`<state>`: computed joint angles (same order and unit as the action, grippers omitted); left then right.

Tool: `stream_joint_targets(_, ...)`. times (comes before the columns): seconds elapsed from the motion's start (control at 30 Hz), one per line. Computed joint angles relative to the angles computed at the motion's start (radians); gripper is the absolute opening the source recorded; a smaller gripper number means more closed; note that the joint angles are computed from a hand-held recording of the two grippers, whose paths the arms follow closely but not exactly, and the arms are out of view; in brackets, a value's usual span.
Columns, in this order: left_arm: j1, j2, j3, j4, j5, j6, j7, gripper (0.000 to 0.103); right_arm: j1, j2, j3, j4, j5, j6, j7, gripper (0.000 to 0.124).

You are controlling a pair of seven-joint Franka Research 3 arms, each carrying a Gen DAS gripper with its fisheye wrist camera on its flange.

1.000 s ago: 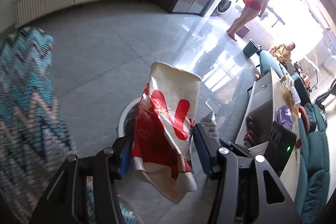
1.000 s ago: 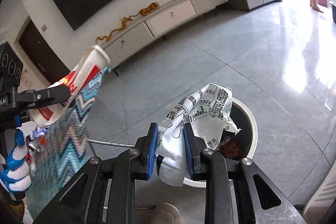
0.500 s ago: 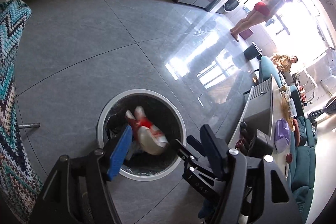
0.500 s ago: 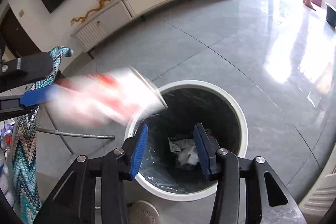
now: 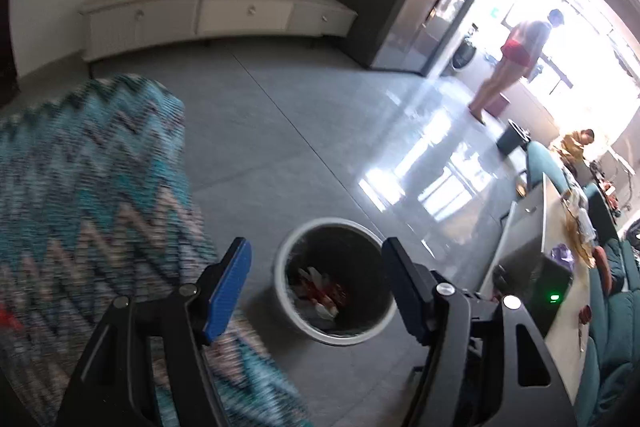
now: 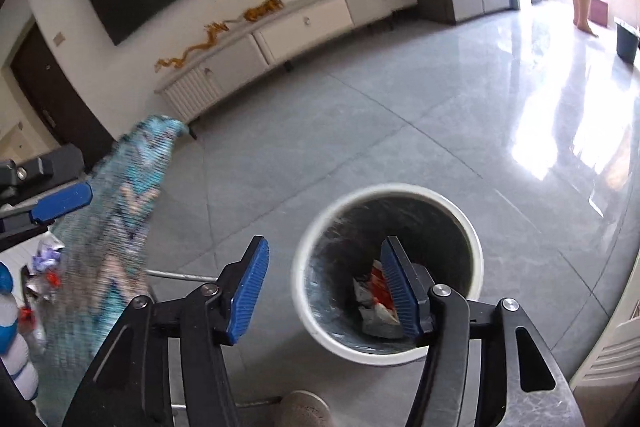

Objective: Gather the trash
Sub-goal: 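Carry both items to the white bin and open both tools to drop them, then move both tools back over the blanket toward the remaining trash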

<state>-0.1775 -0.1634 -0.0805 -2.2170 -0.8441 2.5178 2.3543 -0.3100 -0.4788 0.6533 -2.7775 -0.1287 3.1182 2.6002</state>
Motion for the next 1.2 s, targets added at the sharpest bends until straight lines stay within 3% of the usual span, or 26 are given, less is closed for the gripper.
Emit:
stream_joint_targets(0.23, 0.023, -0.201, 0.101, -0.143, 0.005, 0.165, 0.063, 0.068, -0.004, -0.139, 0.106, 0.125, -0.04, -0.083, 0.083, 0.075)
stream_joint_targets(0.4, 0.005, -0.346, 0.231, -0.237, 0.012, 0.282, 0.134, 0.079, -0.04, -0.203, 0.205, 0.239, -0.089, -0.129, 0.162, 0.086)
stream_joint_targets(0.67, -0.005, -0.506, 0.412, -0.346, 0.084, 0.479, 0.191, 0.083, -0.102, -0.195, 0.345, 0.428, -0.173, -0.196, 0.2, 0.092)
stream_joint_targets(0.73, -0.008, -0.53, 0.452, -0.363, 0.102, 0.527, 0.196, 0.086, -0.119, -0.194, 0.379, 0.471, -0.19, -0.221, 0.204, 0.103)
stream_joint_targets(0.8, -0.012, -0.549, 0.49, -0.374, 0.122, 0.563, 0.198, 0.087, -0.131, -0.196, 0.404, 0.502, -0.201, -0.238, 0.207, 0.103)
stream_joint_targets(1.03, -0.071, -0.611, 0.645, -0.387, 0.195, 0.63, 0.197, 0.088, -0.169, -0.147, 0.494, 0.608, -0.216, -0.313, 0.181, 0.103)
stream_joint_targets(1.2, -0.095, -0.648, 0.735, -0.387, 0.257, 0.607, 0.178, 0.088, -0.208, -0.114, 0.568, 0.685, -0.216, -0.377, 0.148, 0.103)
